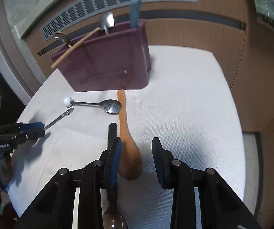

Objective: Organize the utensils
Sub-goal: 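Move both open tools back down to the remaining utensils, then grasp the wooden spoon by its handle with the right tool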

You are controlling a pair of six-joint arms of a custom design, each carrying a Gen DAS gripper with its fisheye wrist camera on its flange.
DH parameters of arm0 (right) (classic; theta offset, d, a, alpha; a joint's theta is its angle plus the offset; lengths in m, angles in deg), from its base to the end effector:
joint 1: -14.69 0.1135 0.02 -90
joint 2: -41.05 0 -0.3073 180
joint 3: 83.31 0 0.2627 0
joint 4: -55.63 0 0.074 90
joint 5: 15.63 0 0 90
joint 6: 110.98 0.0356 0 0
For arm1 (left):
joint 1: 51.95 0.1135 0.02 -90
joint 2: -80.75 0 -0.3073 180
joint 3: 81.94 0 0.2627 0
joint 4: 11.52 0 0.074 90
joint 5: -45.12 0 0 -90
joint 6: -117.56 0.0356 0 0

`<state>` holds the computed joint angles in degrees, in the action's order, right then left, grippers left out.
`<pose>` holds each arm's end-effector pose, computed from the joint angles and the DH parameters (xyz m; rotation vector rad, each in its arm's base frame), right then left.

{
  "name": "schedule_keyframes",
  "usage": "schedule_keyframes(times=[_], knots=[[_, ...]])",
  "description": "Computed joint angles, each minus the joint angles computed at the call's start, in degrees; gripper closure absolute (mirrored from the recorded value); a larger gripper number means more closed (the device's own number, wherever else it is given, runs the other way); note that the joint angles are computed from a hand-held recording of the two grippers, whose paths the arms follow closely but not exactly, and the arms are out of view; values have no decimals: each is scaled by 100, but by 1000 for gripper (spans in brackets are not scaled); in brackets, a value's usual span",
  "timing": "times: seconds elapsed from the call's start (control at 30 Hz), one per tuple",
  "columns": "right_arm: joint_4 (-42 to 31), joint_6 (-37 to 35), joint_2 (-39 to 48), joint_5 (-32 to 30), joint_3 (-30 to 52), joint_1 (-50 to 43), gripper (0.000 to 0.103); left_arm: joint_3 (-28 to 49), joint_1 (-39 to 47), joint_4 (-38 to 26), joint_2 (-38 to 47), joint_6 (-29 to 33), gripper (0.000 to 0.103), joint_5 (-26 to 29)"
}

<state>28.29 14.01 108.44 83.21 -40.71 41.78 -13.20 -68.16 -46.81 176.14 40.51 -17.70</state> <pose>0.1871 0.0896 0.2008 0.2369 2.4746 0.2750 0.3156 -0.1087 0.2084 0.8052 2.4726 -0.6457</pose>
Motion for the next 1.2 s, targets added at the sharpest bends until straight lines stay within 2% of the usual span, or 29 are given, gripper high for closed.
schedule_keyframes(times=[0.17, 0.37, 0.57, 0.77, 0.97, 1.07, 1.2], knots=[[-37, -134, -149, 137, 43, 426, 74, -161, -176, -250, -245, 105, 60, -4], [64, -258, 231, 126, 176, 927, 78, -161, -305, -231, -244, 47, 60, -128], [223, -491, 460, 442, 403, 629, 78, -88, -431, -51, -145, -142, 60, -317], [822, -1651, 1225, 29, 770, 95, 78, -27, -319, -107, -109, -137, 60, -266], [1308, -3569, 1901, -332, 1044, 52, 80, 74, -49, -142, -87, -239, 60, -292], [1311, -3863, 2134, -260, 1187, 37, 80, 118, 71, -158, -50, -311, 60, -144], [1190, -3603, 2085, -808, 1196, -177, 81, 217, 91, -137, 58, -350, 60, 10]])
